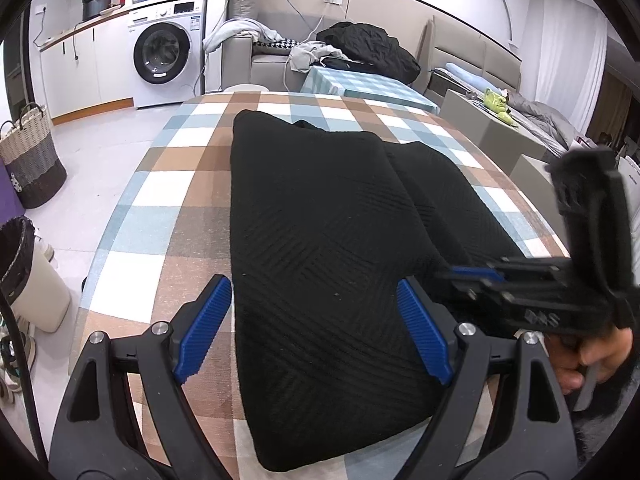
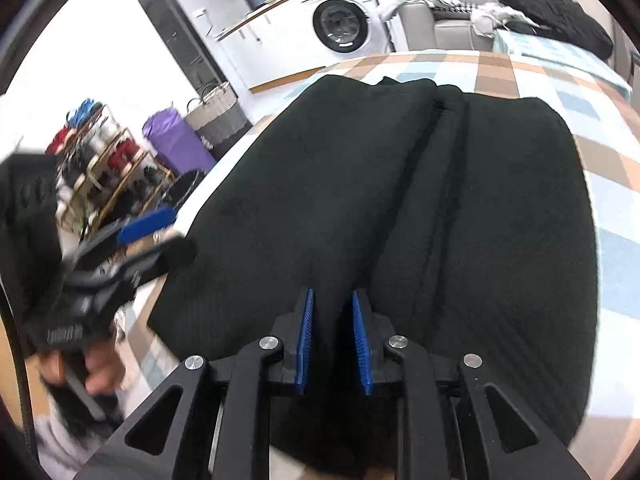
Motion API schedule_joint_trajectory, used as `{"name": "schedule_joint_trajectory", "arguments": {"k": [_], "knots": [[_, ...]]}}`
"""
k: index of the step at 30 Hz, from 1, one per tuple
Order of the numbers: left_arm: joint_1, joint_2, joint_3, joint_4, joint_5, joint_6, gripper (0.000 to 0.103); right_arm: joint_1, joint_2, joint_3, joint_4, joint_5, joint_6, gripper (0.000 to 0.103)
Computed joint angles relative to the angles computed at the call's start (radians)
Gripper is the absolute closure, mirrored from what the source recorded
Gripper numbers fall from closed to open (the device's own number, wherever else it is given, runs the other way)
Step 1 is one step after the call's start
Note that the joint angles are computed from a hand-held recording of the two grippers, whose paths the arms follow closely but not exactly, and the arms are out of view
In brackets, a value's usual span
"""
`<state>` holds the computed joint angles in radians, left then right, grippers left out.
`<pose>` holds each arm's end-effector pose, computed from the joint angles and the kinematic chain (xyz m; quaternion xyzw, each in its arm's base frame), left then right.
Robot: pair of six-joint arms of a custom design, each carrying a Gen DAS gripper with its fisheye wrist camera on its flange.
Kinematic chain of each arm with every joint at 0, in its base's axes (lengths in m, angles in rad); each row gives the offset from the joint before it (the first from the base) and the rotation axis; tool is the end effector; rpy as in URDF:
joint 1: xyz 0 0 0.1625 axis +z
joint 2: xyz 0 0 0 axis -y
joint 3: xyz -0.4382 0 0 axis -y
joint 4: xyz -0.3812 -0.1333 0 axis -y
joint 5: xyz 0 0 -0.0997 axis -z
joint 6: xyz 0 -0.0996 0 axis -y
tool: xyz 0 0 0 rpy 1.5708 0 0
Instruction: Fold small clothes
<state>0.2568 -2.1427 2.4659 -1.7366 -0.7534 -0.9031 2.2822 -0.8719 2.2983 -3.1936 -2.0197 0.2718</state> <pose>-0.1528 -0.2531 0.3270 0.2172 0.8892 -0.3224 0.2413 0.3634 -0.2836 0.0522 0.1902 -0.9516 0.1888 0.1501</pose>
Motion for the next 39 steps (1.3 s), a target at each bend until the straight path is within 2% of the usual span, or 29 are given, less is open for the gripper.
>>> {"name": "schedule_joint_trajectory", "arguments": {"k": [5, 8, 11, 14, 16, 19, 21, 23, 25, 27, 30, 34, 36, 38, 39], "knots": [[-0.01, -0.032, -0.016, 0.039, 0.017, -0.025, 0.02, -0.016, 0.072, -0.096, 0.018, -0.051, -0.005, 0.084], [-0.01, -0.056, -0.028, 0.055, 0.019, -0.039, 0.02, 0.023, 0.097, -0.153, 0.093, -0.132, -0.041, 0.094], [-0.012, -0.071, -0.039, 0.082, 0.031, -0.059, 0.02, 0.067, 0.074, -0.155, 0.073, -0.172, -0.075, 0.094], [0.0, -0.077, -0.044, 0.08, 0.026, -0.063, 0.02, 0.082, 0.059, -0.16, 0.112, -0.244, -0.046, 0.094], [0.031, -0.08, -0.039, 0.017, -0.006, -0.039, 0.02, 0.072, 0.064, -0.159, 0.161, -0.259, -0.019, 0.094], [0.039, -0.08, -0.036, 0.017, -0.008, -0.039, 0.02, 0.04, 0.057, -0.126, 0.149, -0.229, -0.019, 0.089], [0.051, -0.073, -0.034, 0.013, -0.003, -0.027, 0.02, 0.036, 0.025, -0.095, 0.118, -0.203, -0.026, 0.078], [0.069, -0.068, -0.03, -0.002, -0.005, -0.02, 0.02, 0.038, -0.002, -0.064, 0.071, -0.196, -0.033, 0.062], [0.095, -0.06, -0.022, -0.033, -0.018, -0.006, 0.02, 0.03, -0.031, -0.035, 0.047, -0.186, -0.028, 0.057], [0.113, -0.049, -0.016, -0.056, -0.026, 0.005, 0.02, 0.013, -0.05, -0.023, 0.062, -0.179, -0.004, 0.055], [0.127, -0.035, -0.006, -0.082, -0.027, 0.026, 0.02, -0.033, -0.057, -0.008, 0.021, -0.101, -0.005, 0.053], [0.131, -0.025, 0.0, -0.094, -0.026, 0.034, 0.02, -0.081, -0.019, -0.028, -0.054, -0.038, -0.031, 0.053], [0.132, -0.02, 0.002, -0.096, -0.025, 0.036, 0.02, -0.085, 0.007, -0.065, -0.038, -0.054, -0.044, 0.057], [0.131, -0.02, 0.003, -0.099, -0.024, 0.038, 0.02, -0.081, 0.031, -0.103, -0.006, -0.072, -0.073, 0.084], [0.132, -0.019, 0.003, -0.099, -0.023, 0.038, 0.02, -0.07, 0.041, -0.12, 0.008, -0.091, -0.087, 0.088]]}}
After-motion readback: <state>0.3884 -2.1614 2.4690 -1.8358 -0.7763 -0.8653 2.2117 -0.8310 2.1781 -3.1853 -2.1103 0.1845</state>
